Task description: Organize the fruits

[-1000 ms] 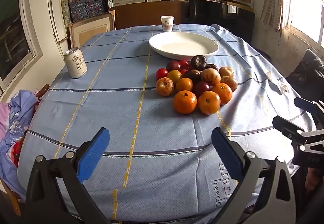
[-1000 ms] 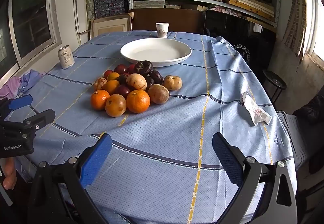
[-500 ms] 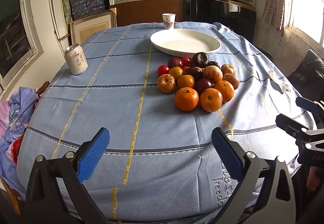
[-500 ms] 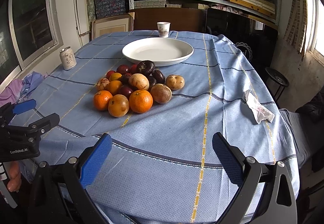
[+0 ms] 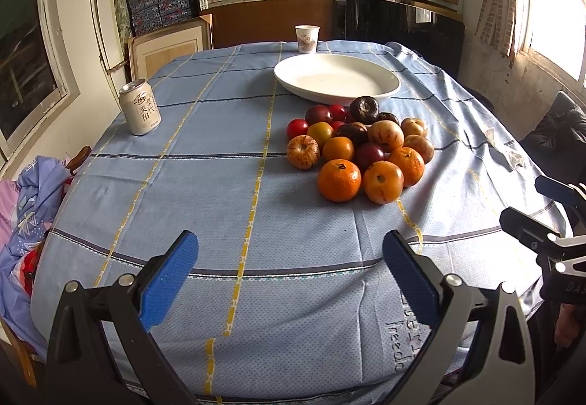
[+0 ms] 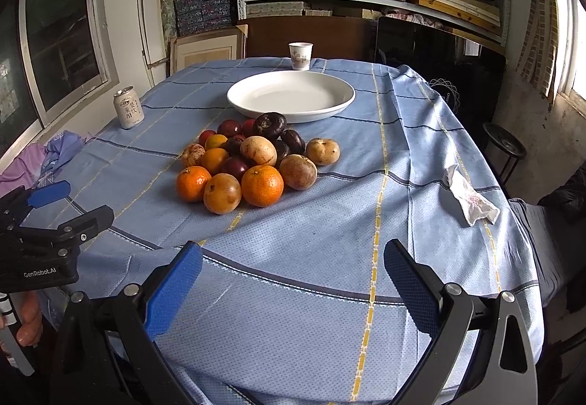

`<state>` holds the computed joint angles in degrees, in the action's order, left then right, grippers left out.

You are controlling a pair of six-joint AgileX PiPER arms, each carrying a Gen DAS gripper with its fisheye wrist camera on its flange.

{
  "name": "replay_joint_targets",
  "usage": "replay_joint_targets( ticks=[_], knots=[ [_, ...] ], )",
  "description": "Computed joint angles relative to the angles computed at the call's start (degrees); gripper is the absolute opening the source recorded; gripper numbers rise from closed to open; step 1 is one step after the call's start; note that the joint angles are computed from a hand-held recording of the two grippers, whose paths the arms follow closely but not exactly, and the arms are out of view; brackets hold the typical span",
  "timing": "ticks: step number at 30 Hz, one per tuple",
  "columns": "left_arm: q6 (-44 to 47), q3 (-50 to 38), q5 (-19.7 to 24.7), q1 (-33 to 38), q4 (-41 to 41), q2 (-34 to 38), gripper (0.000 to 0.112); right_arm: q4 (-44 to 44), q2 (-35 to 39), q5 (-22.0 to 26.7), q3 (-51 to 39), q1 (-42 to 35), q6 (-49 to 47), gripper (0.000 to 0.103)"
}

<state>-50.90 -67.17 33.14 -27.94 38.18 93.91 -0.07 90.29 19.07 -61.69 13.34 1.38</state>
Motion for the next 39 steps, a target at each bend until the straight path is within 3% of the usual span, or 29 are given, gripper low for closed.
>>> replay_joint_targets(
  ticks=[39],
  knots=[
    [0.0,-0.3,-0.1,0.3,-0.5,0.9,0.099,3.7,-0.1,0.1,-0.3,0.4,-4.1,0.100]
  ],
)
